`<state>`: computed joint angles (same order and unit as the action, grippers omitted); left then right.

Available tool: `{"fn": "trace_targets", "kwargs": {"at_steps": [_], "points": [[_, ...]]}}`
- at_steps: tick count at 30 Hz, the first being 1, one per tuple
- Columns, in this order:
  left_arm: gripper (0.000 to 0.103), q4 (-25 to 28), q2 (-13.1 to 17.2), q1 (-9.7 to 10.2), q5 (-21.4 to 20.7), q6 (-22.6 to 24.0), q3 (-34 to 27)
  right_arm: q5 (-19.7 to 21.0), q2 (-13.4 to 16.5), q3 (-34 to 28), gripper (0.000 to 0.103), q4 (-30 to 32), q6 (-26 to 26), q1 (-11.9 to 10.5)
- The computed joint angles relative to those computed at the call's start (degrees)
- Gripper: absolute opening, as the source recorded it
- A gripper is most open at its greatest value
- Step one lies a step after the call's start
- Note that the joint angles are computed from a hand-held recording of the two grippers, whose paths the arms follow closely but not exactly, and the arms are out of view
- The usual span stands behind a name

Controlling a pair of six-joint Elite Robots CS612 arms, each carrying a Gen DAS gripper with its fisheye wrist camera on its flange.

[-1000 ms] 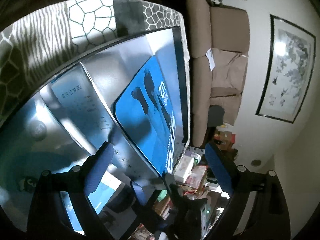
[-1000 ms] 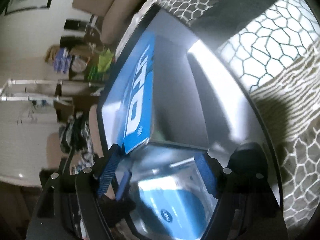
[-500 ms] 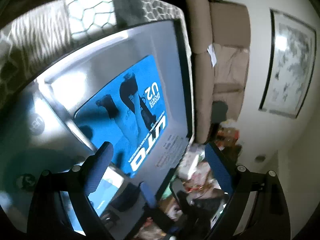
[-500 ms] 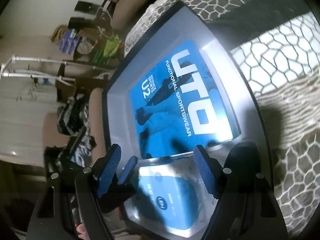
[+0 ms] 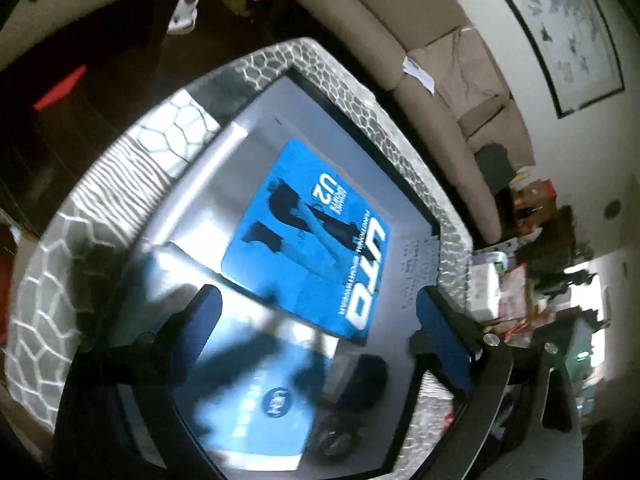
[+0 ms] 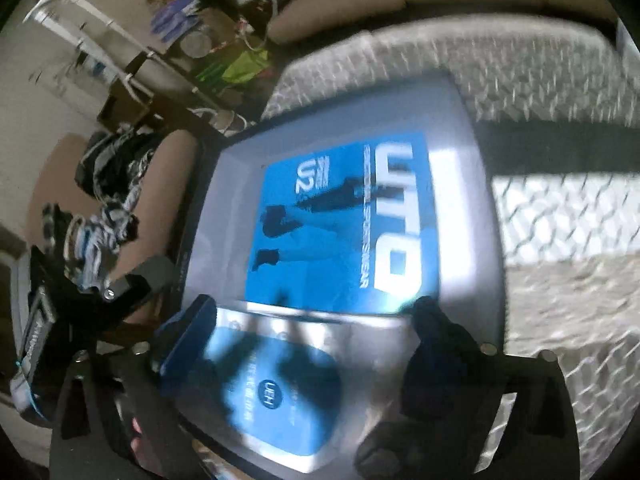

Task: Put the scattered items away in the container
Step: 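Open both grippers off the UTO box and withdraw them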

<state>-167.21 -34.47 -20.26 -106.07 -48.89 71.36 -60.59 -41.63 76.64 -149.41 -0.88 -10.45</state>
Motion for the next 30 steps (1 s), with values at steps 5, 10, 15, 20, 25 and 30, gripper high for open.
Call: {"fn": "trace_targets", "kwargs": {"at_steps": [5, 10, 15, 20, 25, 30], "points": [[0.098, -1.3, -3.0, -1.06, 7.2, 4.2, 4.3, -3.5, -1.9, 3.1, 0.101, -6.2, -2.3, 0.1], [0.098, -1.0, -5.4, -2.80, 15.1, 9.5, 7.4, -5.1, -3.2, 5.6, 0.101, -9.3, -4.2, -0.2], [0.098, -0.3, -7.0, -4.52, 20.8, 13.5, 9.2, -5.3, -4.1, 7.3, 0.101, -10.6, -5.6, -0.7], [0.098, 0.5, -7.9, -5.73, 23.4, 15.7, 10.4, -4.7, -4.8, 8.7, 0.101, -11.5, -6.6, -1.2], [0.098, -0.3, -8.5, -7.34, 26.3, 17.8, 11.4, -3.8, -5.5, 10.0, 0.101, -12.6, -7.6, -2.1], [0.098, -1.2, -8.3, -9.11, 27.1, 18.5, 11.0, -2.3, -5.8, 10.9, 0.101, -13.3, -7.8, -4.2]]}}
